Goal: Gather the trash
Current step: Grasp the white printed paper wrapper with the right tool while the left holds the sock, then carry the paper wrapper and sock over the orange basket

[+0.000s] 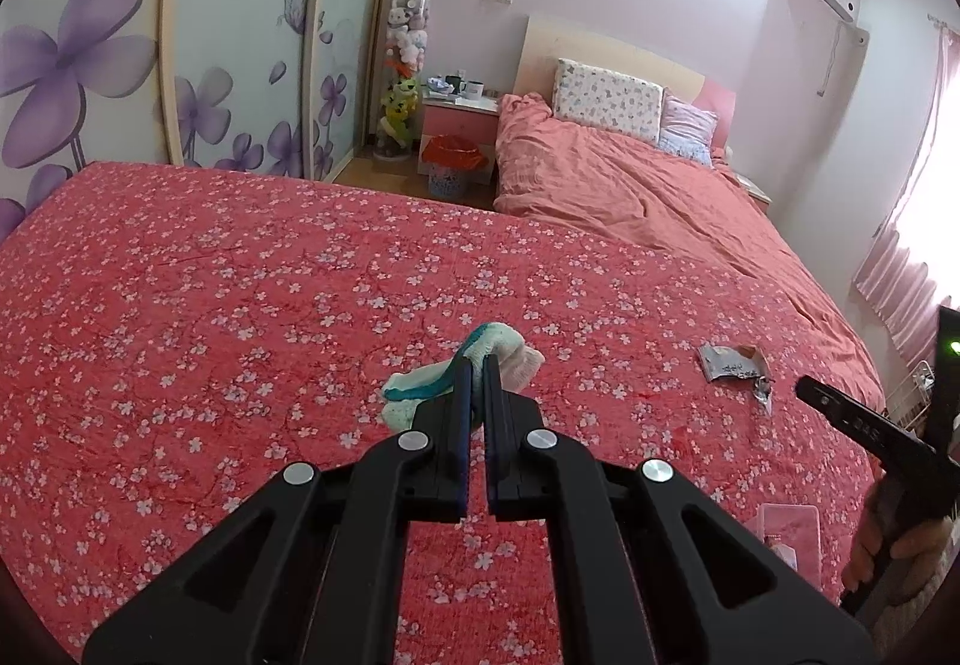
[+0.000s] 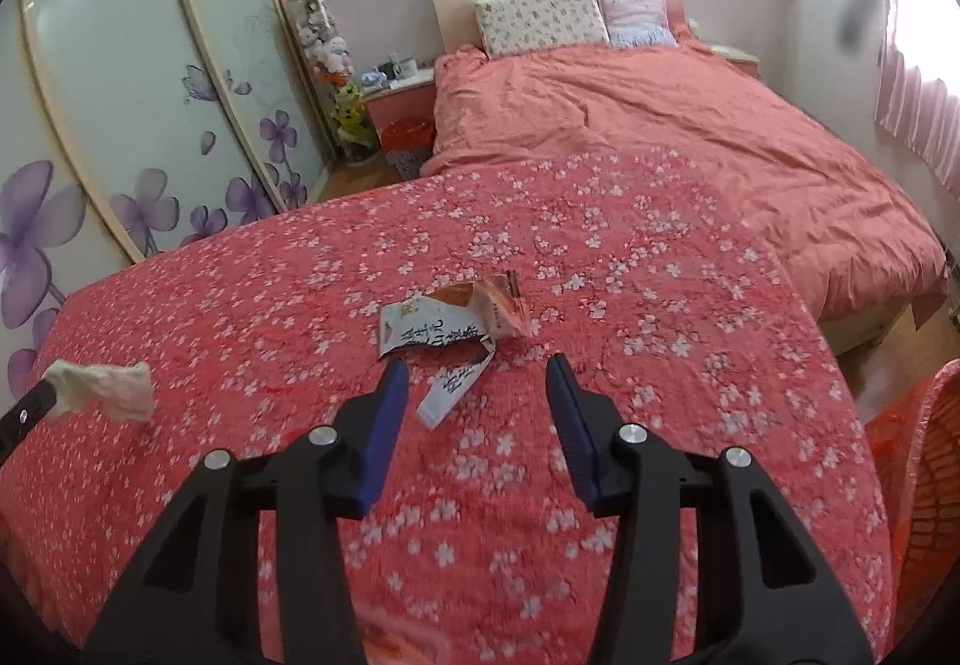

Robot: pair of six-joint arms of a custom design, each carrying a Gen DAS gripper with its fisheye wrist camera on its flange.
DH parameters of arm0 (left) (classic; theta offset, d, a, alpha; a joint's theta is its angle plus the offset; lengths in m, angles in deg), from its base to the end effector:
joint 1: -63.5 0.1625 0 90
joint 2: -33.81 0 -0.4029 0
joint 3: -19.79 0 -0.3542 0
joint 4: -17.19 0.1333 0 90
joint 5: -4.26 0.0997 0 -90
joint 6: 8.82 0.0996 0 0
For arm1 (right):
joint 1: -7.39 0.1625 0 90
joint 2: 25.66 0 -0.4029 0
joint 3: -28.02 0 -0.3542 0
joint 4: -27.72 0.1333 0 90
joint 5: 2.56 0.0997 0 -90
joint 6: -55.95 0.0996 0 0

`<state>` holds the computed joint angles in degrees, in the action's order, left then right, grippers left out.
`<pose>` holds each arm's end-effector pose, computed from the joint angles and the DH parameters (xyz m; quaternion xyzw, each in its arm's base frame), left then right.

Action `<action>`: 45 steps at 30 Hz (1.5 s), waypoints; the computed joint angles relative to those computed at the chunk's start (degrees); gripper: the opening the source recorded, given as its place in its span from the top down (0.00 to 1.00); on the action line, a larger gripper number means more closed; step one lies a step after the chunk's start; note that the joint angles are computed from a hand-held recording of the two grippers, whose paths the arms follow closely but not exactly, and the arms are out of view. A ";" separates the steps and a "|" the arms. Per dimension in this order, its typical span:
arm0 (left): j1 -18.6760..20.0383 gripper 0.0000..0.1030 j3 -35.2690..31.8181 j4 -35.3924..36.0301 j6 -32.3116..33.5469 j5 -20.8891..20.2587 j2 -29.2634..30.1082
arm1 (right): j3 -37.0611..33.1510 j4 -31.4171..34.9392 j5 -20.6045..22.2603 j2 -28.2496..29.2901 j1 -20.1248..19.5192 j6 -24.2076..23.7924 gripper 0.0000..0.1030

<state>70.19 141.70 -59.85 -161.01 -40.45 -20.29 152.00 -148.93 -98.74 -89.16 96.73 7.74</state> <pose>-0.2909 -0.2396 0.0513 -0.1918 0.7208 -0.5380 0.3926 0.1170 -0.4888 0.1700 0.3809 -0.8950 0.1841 0.1413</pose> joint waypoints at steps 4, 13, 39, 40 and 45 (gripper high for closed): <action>0.86 0.97 0.25 -0.98 1.46 0.85 -0.04 | -2.92 0.19 -3.70 3.69 1.90 2.39 0.54; 2.40 0.97 0.83 -4.78 4.39 2.83 0.31 | -4.70 -1.70 -10.94 8.42 2.36 1.14 0.91; 3.14 0.97 -3.33 -6.86 7.84 6.73 3.93 | -1.80 -2.96 -2.93 -1.62 -3.88 -0.15 0.99; 3.07 0.97 -3.71 -6.74 7.94 7.01 4.20 | -1.42 -3.29 -2.56 -2.25 -4.17 -0.53 0.99; 2.83 0.97 -5.91 -5.80 8.70 8.30 5.55 | -0.08 -3.78 -0.82 -5.18 -5.49 -2.16 0.99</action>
<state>73.02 135.80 -65.66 -152.31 -32.15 -14.73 151.92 -152.71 -99.56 -94.34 91.24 5.58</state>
